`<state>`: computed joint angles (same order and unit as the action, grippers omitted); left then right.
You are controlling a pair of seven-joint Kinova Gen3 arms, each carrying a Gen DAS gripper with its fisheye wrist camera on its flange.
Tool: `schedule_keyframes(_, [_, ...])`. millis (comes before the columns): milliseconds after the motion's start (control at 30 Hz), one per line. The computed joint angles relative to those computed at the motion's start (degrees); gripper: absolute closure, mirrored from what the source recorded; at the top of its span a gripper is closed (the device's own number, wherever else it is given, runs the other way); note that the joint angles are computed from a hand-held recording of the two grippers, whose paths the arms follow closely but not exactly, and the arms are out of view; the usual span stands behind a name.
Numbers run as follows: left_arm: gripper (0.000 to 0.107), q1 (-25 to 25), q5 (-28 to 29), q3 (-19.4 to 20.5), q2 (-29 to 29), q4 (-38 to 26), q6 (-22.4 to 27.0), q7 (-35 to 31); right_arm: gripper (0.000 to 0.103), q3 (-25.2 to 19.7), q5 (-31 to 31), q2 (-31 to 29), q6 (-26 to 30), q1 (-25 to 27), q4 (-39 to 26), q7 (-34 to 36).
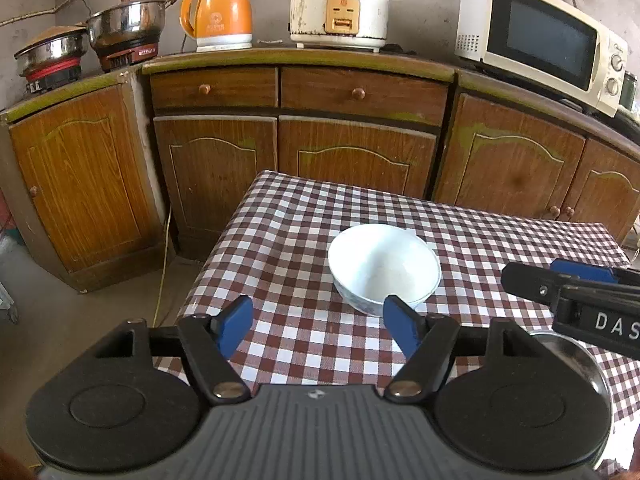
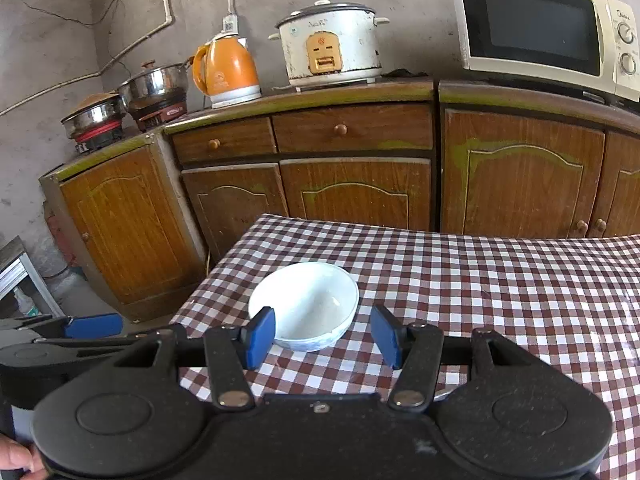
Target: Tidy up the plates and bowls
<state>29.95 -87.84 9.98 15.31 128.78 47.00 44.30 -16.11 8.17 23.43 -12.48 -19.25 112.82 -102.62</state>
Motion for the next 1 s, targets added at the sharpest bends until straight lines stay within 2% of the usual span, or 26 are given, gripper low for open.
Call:
schedule_keyframes(667, [0.033, -5.18, -5.56, -2.51, 5.26, -3.9, -4.28, -0.26, 0.036, 3.13, -2.94, 8.24, 3.73, -2.96, -9.29, 3.76])
schedule_keyframes(767, [0.033, -5.98, -6.85, -2.71, 6.2, -4.59, -5.06, -0.07, 0.036, 2.27, -3.14, 9.91, 4.84, -2.4, -11.41, 4.18])
schedule_keyframes(1000, [0.033, -8.72, -9.02, -3.18, 9.47, -6.89, -7.84, 0.28, 0.036, 4.25, -4.91, 13.48, 8.19, -4.76, -16.49, 5.61])
